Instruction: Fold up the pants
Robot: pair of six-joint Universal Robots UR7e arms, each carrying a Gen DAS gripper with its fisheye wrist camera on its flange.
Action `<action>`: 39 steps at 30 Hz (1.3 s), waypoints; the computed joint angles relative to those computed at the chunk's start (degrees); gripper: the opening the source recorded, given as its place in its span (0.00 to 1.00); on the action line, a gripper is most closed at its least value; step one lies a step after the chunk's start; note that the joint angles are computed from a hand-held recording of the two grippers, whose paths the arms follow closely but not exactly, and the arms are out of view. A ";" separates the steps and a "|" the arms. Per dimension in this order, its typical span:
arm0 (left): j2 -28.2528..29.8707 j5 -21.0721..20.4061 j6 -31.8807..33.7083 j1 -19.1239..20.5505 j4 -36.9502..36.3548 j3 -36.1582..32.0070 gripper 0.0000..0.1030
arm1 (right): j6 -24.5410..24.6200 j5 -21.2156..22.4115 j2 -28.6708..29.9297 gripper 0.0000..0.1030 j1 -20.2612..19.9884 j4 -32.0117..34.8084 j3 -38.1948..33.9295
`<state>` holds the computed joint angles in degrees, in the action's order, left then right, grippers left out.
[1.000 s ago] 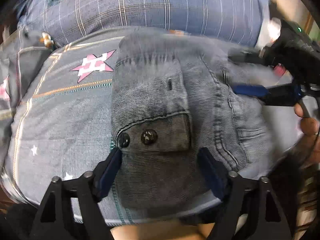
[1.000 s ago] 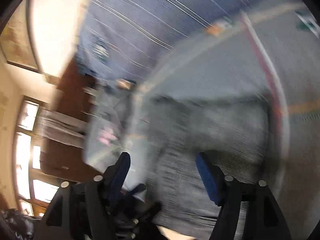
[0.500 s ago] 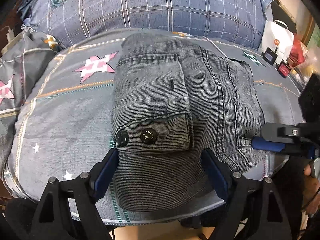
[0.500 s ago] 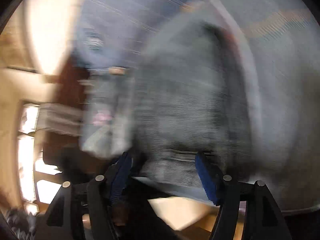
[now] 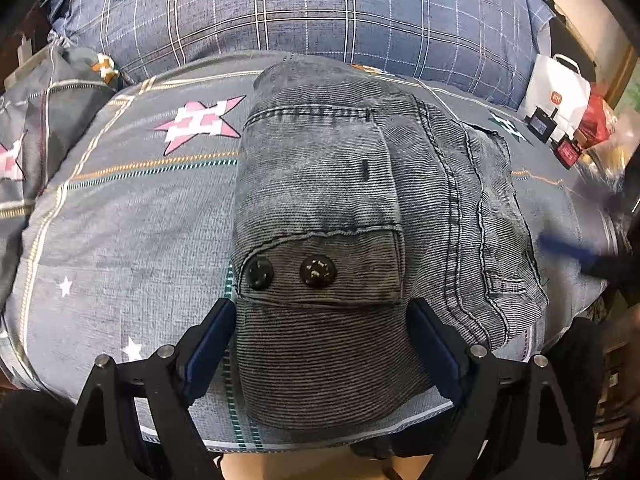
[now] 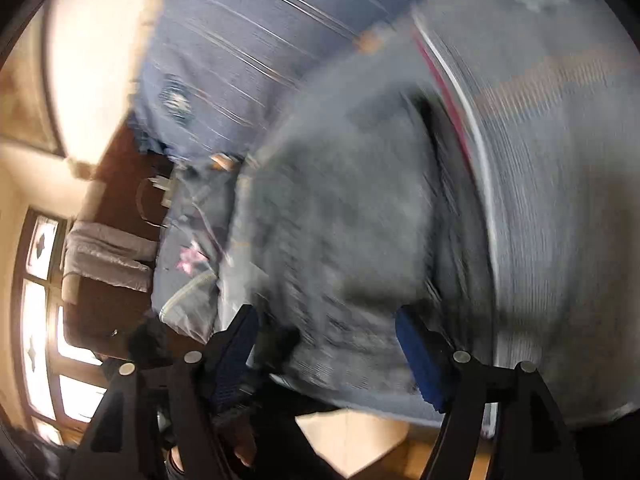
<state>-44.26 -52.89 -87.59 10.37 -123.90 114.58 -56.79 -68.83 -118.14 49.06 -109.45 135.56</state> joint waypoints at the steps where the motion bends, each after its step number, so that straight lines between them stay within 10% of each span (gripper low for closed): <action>1: 0.13 -0.07 0.18 -0.03 -0.15 -0.04 0.86 | -0.08 1.85 -0.22 0.72 1.58 2.15 -1.05; 7: -0.27 -0.55 0.01 0.18 -2.10 1.03 0.86 | 10.76 -3.47 14.52 0.73 14.81 -7.48 -4.12; 11: -0.45 -0.47 0.64 0.35 -1.71 0.56 0.86 | 14.52 -3.96 16.61 0.71 12.32 -9.07 -4.71; 19: -3.92 3.32 -2.15 -1.87 -0.08 1.52 0.86 | 6.51 -3.15 3.83 0.72 6.53 -10.08 -2.11; 26: -10.93 4.36 -6.59 0.14 -12.83 11.59 0.86 | 4.15 -2.26 4.62 0.72 -3.59 -7.23 -4.24; 33: -8.71 1.49 1.74 3.71 -33.19 14.72 0.86 | 4.01 -2.15 7.44 0.72 -1.50 -4.12 -6.41; 39: -5.43 -1.00 6.78 6.45 -35.13 11.52 0.86 | 7.86 -6.84 10.84 0.72 3.11 -13.90 -4.36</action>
